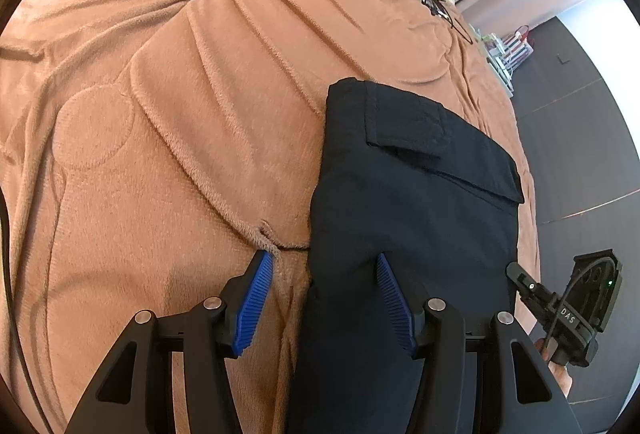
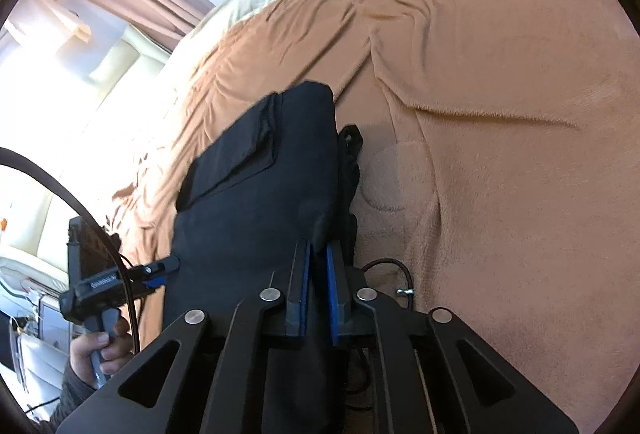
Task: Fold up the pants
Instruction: 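Open both tools and release the folded pants onto the duvet, then close both tools on the folded black pants and lift them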
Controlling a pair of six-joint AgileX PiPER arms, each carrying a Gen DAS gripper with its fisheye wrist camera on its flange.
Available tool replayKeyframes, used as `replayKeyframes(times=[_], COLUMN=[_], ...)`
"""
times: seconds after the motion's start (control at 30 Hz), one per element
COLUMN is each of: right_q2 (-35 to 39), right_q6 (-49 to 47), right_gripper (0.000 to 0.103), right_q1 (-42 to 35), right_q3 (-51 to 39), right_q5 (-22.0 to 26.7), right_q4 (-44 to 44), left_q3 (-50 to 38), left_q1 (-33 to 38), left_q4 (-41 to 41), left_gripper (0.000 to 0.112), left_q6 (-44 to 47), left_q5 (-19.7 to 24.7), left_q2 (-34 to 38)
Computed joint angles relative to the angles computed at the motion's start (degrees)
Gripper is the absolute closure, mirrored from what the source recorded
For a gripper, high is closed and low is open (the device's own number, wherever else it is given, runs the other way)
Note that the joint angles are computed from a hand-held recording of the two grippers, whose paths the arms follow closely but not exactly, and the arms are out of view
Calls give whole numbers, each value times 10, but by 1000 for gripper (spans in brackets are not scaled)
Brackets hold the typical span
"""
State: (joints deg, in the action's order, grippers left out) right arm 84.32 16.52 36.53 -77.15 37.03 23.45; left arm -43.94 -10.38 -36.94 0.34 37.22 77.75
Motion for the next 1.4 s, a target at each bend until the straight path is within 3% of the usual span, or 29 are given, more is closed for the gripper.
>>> replayKeyframes(times=[0.07,0.1,0.13,0.37,0.7,1.03,1.1,1.23,1.4], right_q2=[-5,-6,-7,23,85,124,134,126,94], right_q6=[2,1,-4,-78,-222,-287,-289,-299,-353], right_gripper=[76,60,54,54,54,54,54,73,81], right_q1=[1,0,-2,-29,-93,-113,-113,-98,-83], right_q3=[8,10,13,7,10,-15,-26,-14,14], right_q5=[-8,-9,-12,-13,55,93,90,65,32], right_q4=[-9,-8,0,92,318,375,374,377,397], left_q3=[-1,0,0,-9,-32,-40,-33,-32,-32], left_q1=[2,4,5,9,32,49,58,59,56], left_q4=[-2,-7,-10,-35,-116,-185,-217,-234,-231], left_gripper=[55,55,55,55,55,60,64,80,95], left_q6=[3,8,12,47,129,197,223,240,243], left_q5=[2,3,4,-6,-7,17,15,13,15], left_q2=[-1,-1,1,16,60,88,92,92,59])
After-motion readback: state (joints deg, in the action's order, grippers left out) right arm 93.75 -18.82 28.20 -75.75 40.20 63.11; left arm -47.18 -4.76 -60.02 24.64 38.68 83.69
